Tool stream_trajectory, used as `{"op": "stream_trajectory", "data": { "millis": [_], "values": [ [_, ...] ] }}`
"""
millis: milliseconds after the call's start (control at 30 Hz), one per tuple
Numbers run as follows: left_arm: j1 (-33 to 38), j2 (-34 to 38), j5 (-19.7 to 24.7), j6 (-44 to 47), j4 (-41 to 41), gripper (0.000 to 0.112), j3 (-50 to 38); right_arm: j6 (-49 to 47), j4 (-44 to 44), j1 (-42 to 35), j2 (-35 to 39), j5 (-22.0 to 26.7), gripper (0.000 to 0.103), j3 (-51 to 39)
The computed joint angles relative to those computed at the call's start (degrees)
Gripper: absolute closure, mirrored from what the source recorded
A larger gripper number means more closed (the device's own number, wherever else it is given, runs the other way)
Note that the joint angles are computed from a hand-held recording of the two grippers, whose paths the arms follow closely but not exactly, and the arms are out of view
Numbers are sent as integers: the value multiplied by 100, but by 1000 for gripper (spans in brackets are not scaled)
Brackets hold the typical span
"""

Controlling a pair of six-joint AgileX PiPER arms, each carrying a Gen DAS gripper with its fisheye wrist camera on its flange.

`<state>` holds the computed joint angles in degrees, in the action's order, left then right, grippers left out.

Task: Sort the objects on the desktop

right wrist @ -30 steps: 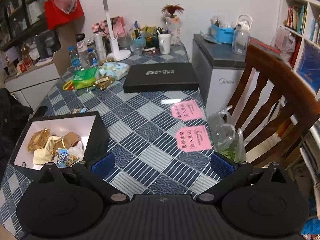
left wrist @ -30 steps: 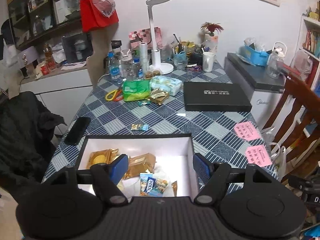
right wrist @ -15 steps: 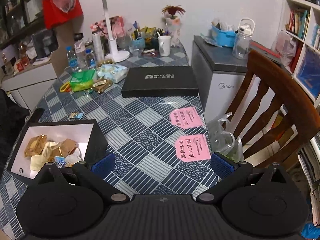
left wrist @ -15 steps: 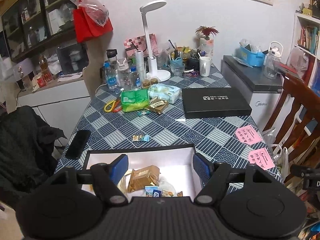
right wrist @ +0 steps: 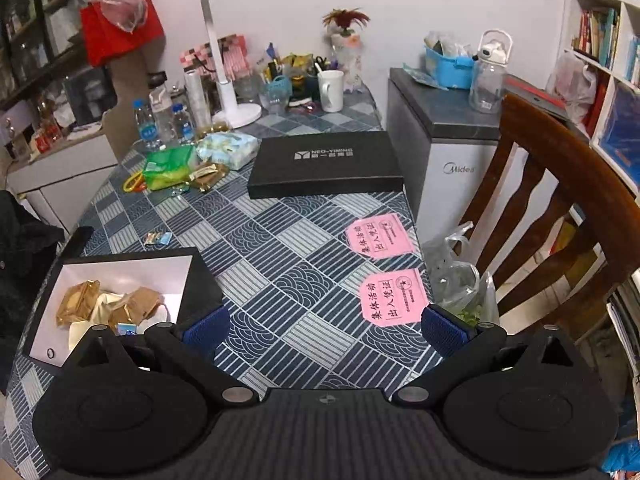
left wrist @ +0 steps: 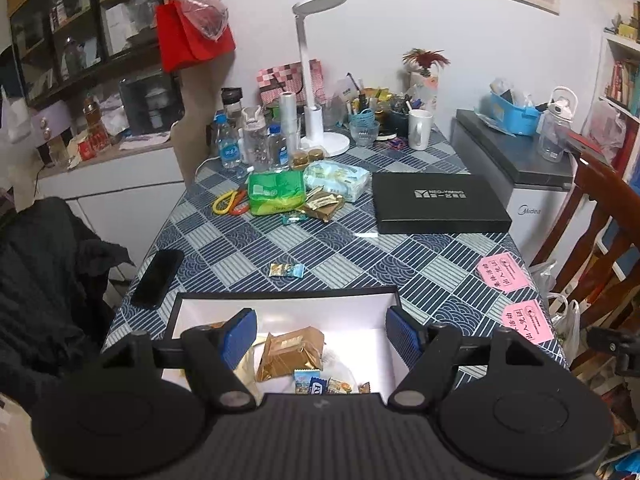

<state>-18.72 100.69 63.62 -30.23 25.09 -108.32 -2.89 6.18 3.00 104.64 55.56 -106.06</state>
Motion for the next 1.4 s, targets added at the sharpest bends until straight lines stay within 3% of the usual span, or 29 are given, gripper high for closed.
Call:
{"op": "stream_trajectory", "data": {
  "millis": [567,833,1400],
  "values": [
    [-103,262,174,-282,227,28,-290,-82,305,-227,104,-119,0,142],
    [150,284,-12,-452,160,28,-161,-69,207,-124,460,-4,0,-313],
    [388,344,-194,-396,5,28,65,250,-21,-65,576,-120,0,-175]
  ]
}}
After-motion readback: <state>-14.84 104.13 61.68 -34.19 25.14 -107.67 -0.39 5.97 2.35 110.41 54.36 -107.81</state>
